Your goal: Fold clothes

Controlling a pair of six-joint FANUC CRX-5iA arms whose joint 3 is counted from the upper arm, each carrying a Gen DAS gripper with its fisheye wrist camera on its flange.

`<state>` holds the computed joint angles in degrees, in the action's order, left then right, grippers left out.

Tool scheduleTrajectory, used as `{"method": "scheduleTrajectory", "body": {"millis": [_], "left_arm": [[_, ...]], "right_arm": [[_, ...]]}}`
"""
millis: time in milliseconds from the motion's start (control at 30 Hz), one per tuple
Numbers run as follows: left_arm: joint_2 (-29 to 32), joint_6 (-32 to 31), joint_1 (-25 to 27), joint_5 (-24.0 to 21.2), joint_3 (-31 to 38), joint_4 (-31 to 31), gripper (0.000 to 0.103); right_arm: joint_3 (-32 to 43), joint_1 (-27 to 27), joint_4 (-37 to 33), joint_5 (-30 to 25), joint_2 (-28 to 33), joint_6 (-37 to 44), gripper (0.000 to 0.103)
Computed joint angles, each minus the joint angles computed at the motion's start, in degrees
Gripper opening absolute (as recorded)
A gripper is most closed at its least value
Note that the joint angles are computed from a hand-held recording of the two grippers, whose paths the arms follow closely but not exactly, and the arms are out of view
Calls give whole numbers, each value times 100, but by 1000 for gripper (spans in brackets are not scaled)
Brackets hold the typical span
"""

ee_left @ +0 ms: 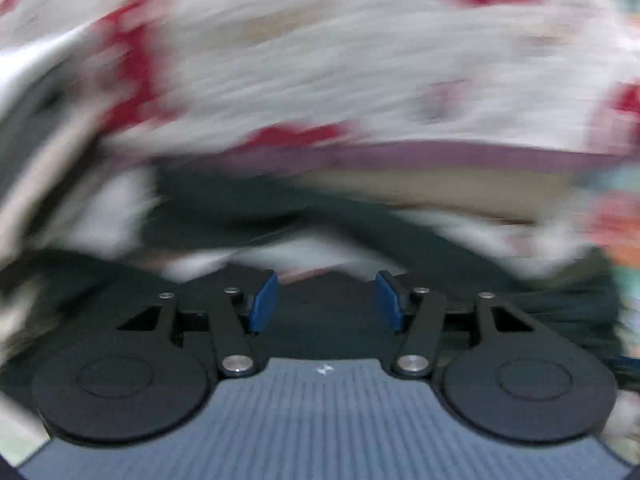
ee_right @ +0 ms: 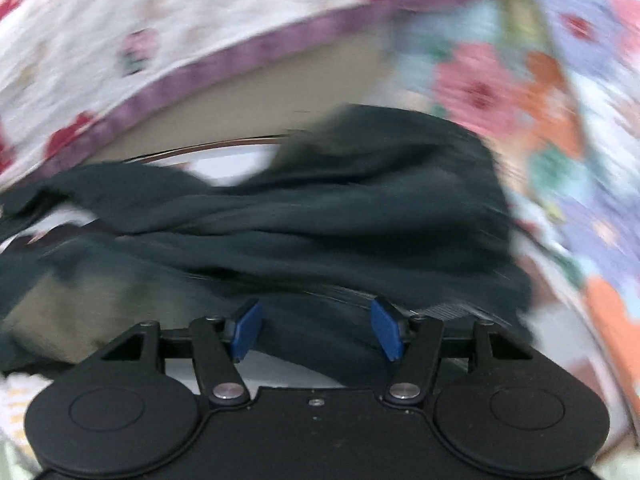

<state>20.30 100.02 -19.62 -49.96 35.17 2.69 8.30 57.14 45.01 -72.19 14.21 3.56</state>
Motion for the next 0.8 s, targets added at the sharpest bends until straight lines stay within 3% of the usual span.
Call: {"method": "scheduleTrajectory", "body": {"millis": [100,200,267,367,467,567,600,733,800], "left_arm": [[802,-1094,-341,-395,936,648,56],[1437,-1611,-611,-715,1585,837,56],[1308,-1920,-671,-347,1025,1000,56],[1025,-2514,-731,132,179,1158,56],[767,-3103,-784,430,-488,1188,56],[687,-3368,-832,571,-640,1090,56],[680,-3437,-829,568,-662,1146,56],[687,-3738,-815,489,-699,1311,57],[706,-3849,-800,410,-703,1354,58]], "right_arm": [[-598,-8,-208,199,-516,-839,65],[-831,2,-365,345,-754,-1126,65],[-793,22,-526,206,-771,-894,65],[-427,102,-693,-404,-483,352,66],[-454,174,-916,-687,-536,638,66],[-449,233,-1089,-943,-549,389,66],[-532,225,-1191,-790,-659,155,66],[-1508,167,-888,804,-1428,-1551,66],[-1710,57,-635,1148,-1504,-2252,66]]}}
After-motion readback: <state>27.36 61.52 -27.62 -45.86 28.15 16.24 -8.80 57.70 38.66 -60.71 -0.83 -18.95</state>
